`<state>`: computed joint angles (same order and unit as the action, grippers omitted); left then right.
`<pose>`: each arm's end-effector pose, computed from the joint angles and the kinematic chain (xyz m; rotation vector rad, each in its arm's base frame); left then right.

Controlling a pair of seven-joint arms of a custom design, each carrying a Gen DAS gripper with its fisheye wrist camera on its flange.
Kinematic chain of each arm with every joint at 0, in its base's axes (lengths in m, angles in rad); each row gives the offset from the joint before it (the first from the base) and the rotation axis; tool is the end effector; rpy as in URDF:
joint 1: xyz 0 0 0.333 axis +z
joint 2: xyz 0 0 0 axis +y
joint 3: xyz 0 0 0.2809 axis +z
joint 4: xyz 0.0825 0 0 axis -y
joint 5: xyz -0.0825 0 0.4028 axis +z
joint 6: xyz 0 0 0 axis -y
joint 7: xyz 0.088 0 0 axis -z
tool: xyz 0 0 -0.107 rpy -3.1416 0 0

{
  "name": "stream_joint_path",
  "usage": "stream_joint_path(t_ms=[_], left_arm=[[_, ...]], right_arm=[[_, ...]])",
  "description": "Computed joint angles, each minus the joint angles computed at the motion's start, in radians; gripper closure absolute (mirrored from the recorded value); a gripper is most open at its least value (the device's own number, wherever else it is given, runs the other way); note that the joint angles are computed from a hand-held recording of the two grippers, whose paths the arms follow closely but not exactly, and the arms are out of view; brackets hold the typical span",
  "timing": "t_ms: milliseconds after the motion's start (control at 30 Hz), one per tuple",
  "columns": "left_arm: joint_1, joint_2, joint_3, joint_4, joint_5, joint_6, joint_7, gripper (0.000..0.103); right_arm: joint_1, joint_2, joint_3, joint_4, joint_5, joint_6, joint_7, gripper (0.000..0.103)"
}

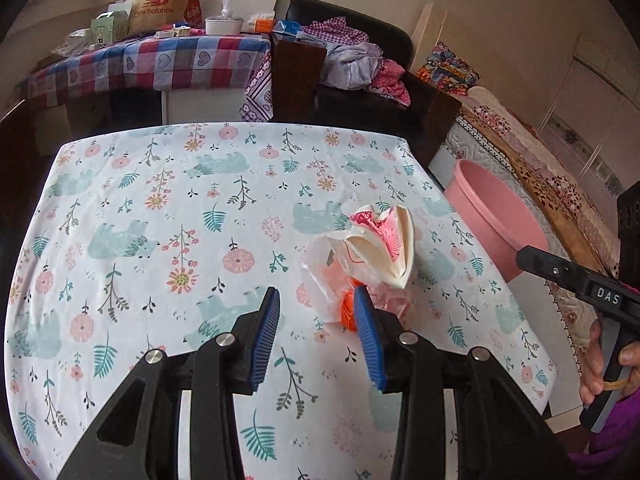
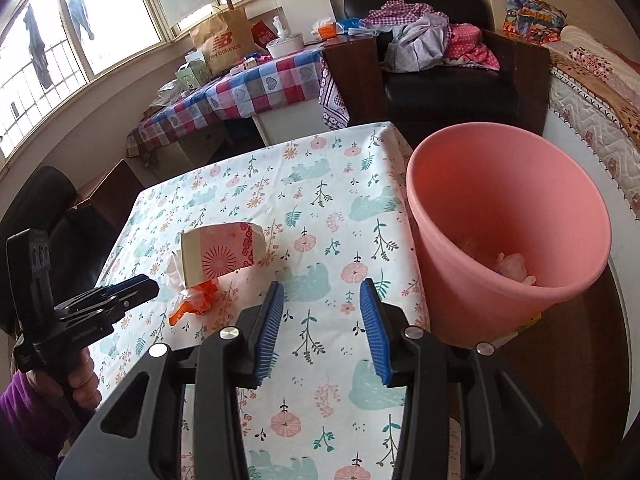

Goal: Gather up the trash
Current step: 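Grasp the clear bag holding an orange item with the left gripper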

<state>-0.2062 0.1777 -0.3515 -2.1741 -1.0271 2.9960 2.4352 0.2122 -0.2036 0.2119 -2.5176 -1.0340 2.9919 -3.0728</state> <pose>0.5300 -0.2560 0.3152 -1.5268 2.3509 -1.0782 0.4209 0.2558 0.3545 -1.5134 1.8978 -0.4548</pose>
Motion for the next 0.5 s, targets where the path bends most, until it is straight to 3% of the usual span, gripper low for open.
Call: stream_joint_path(t_ms=[67,167,300,500], left_arm=[[-0.016,0.031,0.02,0.025,0.075,-0.01,-0.067,0.067],[-0.003,0.067,0.009,0.062,0.114,-0.034,-0.097,0.08],[0.037,0.077,-0.037,0.077,0.051,-0.045,-0.026,0.093],[0.046,0.028,-0.052,0.034,-0.086,-0.025,0.085,0.098]], right_arm=[[0.008,0.008,-0.003,0.007,0.018,-0.005,-0.017,0.063],[0.015,0.016,-0.009,0.014,0.041,-0.002,-0.039,0.063],[0.041,0.046,-0.028,0.034,0.124,0.031,-0.118,0.063],[0.07,0.126,-0.029,0.107,0.211,0.113,-0.211,0.063]])
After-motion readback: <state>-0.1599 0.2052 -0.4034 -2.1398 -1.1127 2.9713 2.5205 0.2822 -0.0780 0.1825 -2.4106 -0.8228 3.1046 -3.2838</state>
